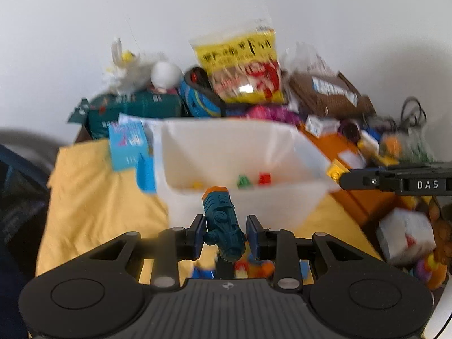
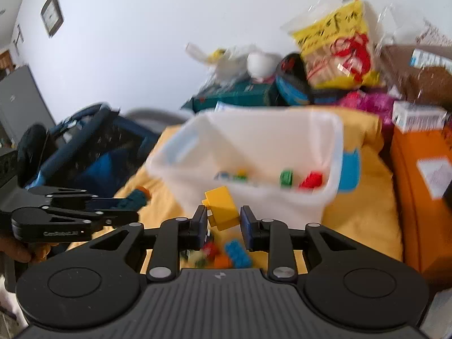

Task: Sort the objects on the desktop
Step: 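Carry the teal figure and yellow block over the bin and open both tools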

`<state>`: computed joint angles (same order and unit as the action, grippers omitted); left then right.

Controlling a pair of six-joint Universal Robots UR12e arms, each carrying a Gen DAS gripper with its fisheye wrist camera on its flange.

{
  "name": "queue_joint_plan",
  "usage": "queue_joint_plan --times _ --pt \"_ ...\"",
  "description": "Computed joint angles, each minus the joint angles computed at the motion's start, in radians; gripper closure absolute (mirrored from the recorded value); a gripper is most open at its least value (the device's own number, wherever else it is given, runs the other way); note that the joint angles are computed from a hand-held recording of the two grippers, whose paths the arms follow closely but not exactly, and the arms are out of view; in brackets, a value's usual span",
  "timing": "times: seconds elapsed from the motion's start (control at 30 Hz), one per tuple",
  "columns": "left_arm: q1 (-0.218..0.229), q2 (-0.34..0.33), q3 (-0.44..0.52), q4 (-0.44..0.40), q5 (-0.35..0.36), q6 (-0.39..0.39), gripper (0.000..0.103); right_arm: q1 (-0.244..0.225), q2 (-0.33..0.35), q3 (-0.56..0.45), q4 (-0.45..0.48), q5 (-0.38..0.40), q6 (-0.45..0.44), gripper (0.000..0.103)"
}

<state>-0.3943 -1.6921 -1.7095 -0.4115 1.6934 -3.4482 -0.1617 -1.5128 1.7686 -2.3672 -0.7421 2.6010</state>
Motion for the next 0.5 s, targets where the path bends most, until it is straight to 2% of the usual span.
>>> queue_joint_plan --times 0.2,0.37,0.5 --pt "0.02 -0.034 0.086 -0.043 0.007 0.046 0.068 0.021 0.042 -0.089 0.001 -0.052 0.124 0.074" --pt "0.038 -0.063 0.151 -0.117 -0.022 0.057 0.068 0.044 0.073 -0.16 0.04 -0.117 0.155 0.074" --pt "0.043 -0.081 0.179 -0.141 -0.03 0.059 0.068 0.059 0.09 -0.197 0.07 -0.157 0.153 0.074"
